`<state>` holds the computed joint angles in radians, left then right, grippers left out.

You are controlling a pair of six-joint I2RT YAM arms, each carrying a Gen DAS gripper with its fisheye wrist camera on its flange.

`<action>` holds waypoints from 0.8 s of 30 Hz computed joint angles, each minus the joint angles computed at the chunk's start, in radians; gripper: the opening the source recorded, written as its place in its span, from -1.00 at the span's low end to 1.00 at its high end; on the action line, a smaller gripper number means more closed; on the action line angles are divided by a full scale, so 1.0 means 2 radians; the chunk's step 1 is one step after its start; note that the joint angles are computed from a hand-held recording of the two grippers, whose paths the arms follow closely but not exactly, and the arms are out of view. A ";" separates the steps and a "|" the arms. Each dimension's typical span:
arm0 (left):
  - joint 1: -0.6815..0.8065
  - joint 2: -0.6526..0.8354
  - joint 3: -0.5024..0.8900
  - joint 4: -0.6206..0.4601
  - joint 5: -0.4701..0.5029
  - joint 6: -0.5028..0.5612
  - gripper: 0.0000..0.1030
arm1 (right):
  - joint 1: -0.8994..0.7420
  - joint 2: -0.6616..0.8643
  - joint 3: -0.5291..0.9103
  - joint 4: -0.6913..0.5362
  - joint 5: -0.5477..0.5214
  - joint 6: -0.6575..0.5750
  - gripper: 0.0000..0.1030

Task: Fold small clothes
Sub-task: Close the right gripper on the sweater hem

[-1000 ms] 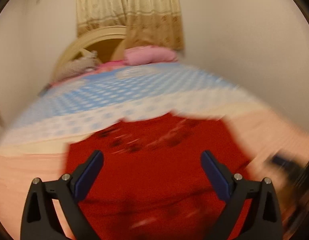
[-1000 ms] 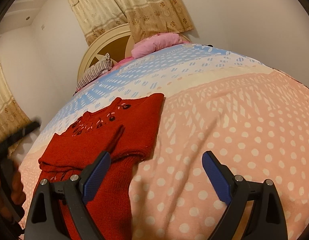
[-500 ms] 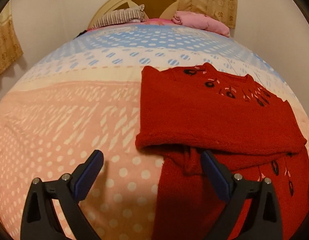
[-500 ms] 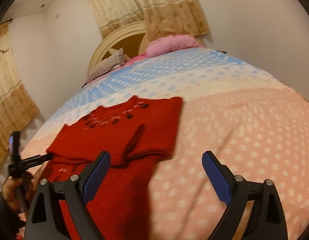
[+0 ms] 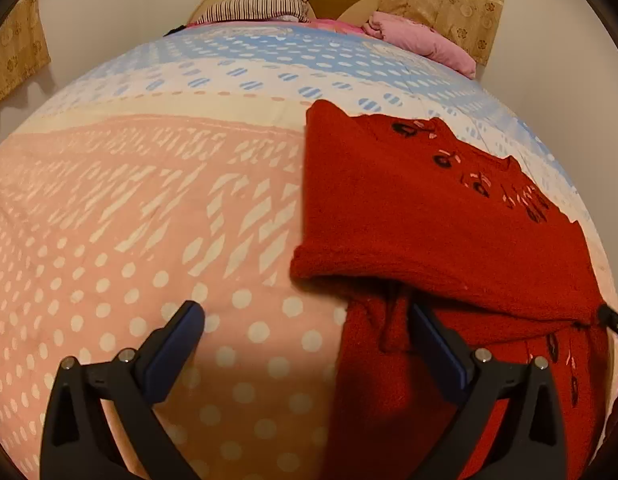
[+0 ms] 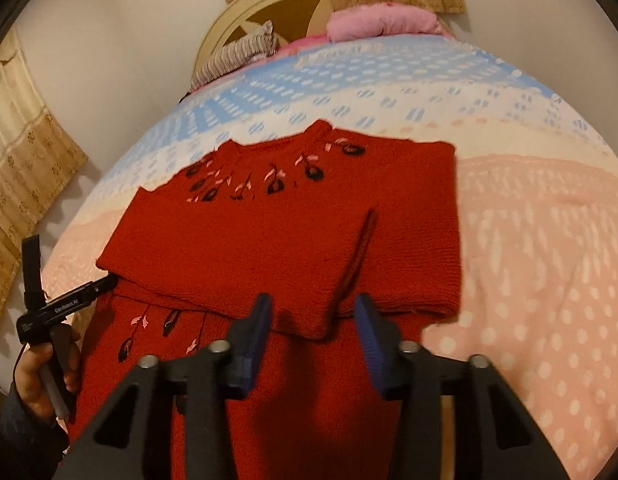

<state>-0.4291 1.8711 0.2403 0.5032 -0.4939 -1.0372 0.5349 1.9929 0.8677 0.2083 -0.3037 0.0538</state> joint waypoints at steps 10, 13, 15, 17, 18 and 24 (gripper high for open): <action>0.010 -0.001 -0.013 0.020 0.009 -0.005 1.00 | 0.016 -0.055 -0.013 0.005 0.066 -0.033 -0.85; 0.015 0.002 -0.019 0.033 0.013 -0.010 1.00 | 0.010 -0.088 -0.020 0.003 0.075 -0.042 -0.86; 0.016 0.004 -0.020 0.036 0.014 -0.010 1.00 | 0.005 -0.097 -0.022 0.004 0.080 -0.047 -0.86; 0.015 0.004 -0.017 0.030 0.013 -0.011 1.00 | -0.001 -0.085 -0.017 0.002 0.083 -0.051 -0.86; 0.015 0.003 -0.016 0.028 0.013 -0.011 1.00 | -0.002 -0.079 -0.017 0.004 0.088 -0.052 -0.86; 0.009 0.003 -0.017 0.030 0.010 -0.016 1.00 | -0.004 -0.004 -0.009 0.027 0.118 -0.068 -0.86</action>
